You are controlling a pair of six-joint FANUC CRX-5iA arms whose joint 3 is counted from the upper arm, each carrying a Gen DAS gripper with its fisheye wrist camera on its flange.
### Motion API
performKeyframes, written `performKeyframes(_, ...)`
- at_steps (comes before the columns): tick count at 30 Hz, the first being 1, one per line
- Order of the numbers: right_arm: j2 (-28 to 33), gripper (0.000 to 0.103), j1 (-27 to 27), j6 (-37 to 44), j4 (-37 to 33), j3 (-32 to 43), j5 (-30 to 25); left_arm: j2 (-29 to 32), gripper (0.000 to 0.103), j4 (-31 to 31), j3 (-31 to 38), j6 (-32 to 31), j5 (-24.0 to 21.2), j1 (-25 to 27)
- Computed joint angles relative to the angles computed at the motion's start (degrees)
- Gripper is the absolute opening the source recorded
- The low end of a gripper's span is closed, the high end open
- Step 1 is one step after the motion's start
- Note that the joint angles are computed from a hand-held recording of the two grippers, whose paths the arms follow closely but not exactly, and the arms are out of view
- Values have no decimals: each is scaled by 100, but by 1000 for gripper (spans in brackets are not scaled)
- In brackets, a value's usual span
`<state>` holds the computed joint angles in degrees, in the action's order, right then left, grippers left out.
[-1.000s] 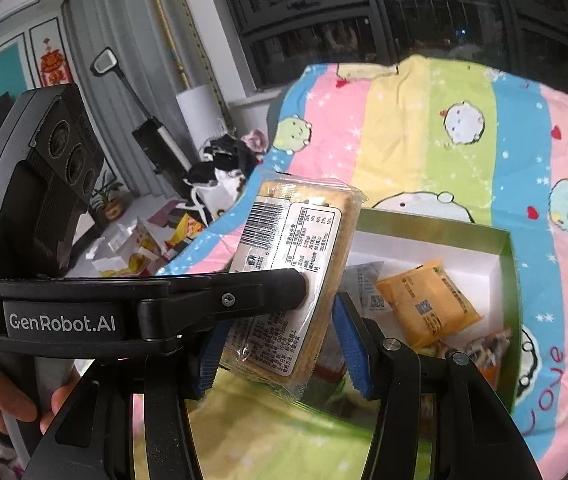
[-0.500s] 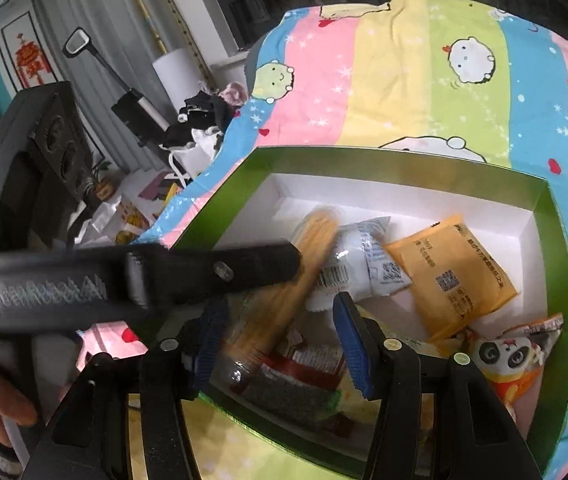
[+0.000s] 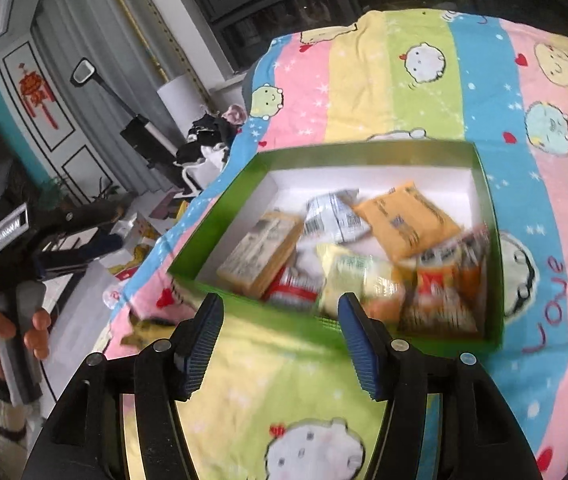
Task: Organize snacks
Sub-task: 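Move the left gripper to the gold foil snack bag on the cover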
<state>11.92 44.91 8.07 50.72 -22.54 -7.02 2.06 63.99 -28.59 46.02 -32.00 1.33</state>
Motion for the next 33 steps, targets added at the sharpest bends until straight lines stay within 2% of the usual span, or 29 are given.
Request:
performKeyframes(3, -127, 61, 174, 202, -366, -138, -69, -274, 87, -54, -441, 132, -80, 287)
performKeyframes(5, -166, 61, 351, 676, -999, -97, -198, -453, 87, 87, -787, 132, -135, 442)
performKeyframes(9, -190, 61, 612, 1348, -1999, -44, -220, -785, 87, 930, -1556, -177, -257, 563)
performKeyframes(11, -181, 61, 722, 1673, -2485, 29, -228, -904, 87, 1136, -1795, -227, -360, 607)
performKeyframes(16, -130, 61, 942, 1689, -2548, 104, -310, -1055, 87, 1110, -2025, -132, -601, 721)
performKeyframes(19, -73, 61, 1057, 1526, -2276, 138, -381, -1139, 87, 1010, -2070, -198, -687, 763)
performKeyframes(23, 52, 61, 1181, 1115, -1622, 165, -566, -1276, 87, 261, -1959, -3, -500, 787)
performKeyframes(26, 235, 61, 1298, 1514, -1863, 420, -844, -1326, 87, -138, -1897, 11, -320, 754)
performKeyframes(30, 539, 61, 1367, 2553, -2810, 957, -1177, -1168, 87, -66, -1869, -226, -374, 744)
performKeyframes(33, 709, 61, 1359, 2906, -3026, 1187, -1235, -1003, 87, 77, -1796, -401, -396, 684)
